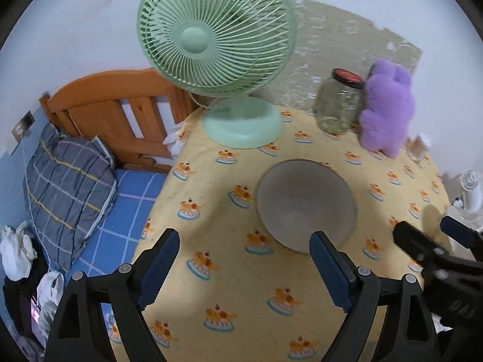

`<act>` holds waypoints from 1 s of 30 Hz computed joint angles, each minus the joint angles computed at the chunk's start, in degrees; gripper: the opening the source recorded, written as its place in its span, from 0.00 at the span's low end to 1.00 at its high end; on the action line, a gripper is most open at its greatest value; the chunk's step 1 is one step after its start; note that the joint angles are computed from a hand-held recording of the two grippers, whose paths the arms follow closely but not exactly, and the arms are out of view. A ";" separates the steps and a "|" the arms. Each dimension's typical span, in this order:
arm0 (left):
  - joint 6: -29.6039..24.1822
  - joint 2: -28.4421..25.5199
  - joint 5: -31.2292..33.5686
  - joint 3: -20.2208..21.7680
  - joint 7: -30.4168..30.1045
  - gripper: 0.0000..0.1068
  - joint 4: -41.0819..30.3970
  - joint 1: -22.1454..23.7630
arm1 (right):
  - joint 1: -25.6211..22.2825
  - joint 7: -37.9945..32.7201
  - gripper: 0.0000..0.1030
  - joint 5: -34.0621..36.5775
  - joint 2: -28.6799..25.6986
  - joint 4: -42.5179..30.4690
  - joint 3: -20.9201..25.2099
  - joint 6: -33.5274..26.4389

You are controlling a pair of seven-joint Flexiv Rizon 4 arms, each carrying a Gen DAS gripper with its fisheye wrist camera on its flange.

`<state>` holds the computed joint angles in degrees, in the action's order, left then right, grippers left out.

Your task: Organize plates and bowls

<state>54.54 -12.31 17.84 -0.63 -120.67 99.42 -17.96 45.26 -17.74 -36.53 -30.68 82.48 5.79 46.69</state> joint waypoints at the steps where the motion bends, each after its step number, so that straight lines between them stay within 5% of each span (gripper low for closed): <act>1: -0.37 -0.82 0.86 0.20 -0.43 0.83 -0.91 -0.05 | -0.50 -0.74 1.00 0.60 -0.65 -0.58 0.20 0.46; 11: 2.39 -7.25 3.42 2.22 -2.33 0.81 -6.48 -1.32 | -1.48 -5.55 1.00 4.66 -6.69 -7.18 -1.26 1.33; 15: 1.75 -9.58 5.30 3.63 -3.13 0.80 -9.40 -2.80 | -1.75 -6.92 0.90 5.53 -8.41 -9.55 -1.75 1.39; 22: 0.84 -12.28 2.36 3.83 -3.11 0.74 -10.82 -2.84 | -2.09 -10.03 0.86 9.15 -11.52 -14.08 -1.54 -1.09; 26: 4.61 -12.82 -3.45 1.10 2.76 0.75 -8.40 -0.41 | -2.22 -10.33 0.86 10.37 -12.33 -14.97 -1.70 -0.90; 30: 3.71 -14.06 -1.91 3.61 1.02 0.74 -10.36 -3.34 | -2.12 -11.76 0.83 11.50 -14.15 -17.72 -1.33 -1.81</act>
<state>58.25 -26.38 15.92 2.97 -119.64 89.06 -21.30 43.14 -29.51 -25.04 -44.83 64.76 4.45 44.87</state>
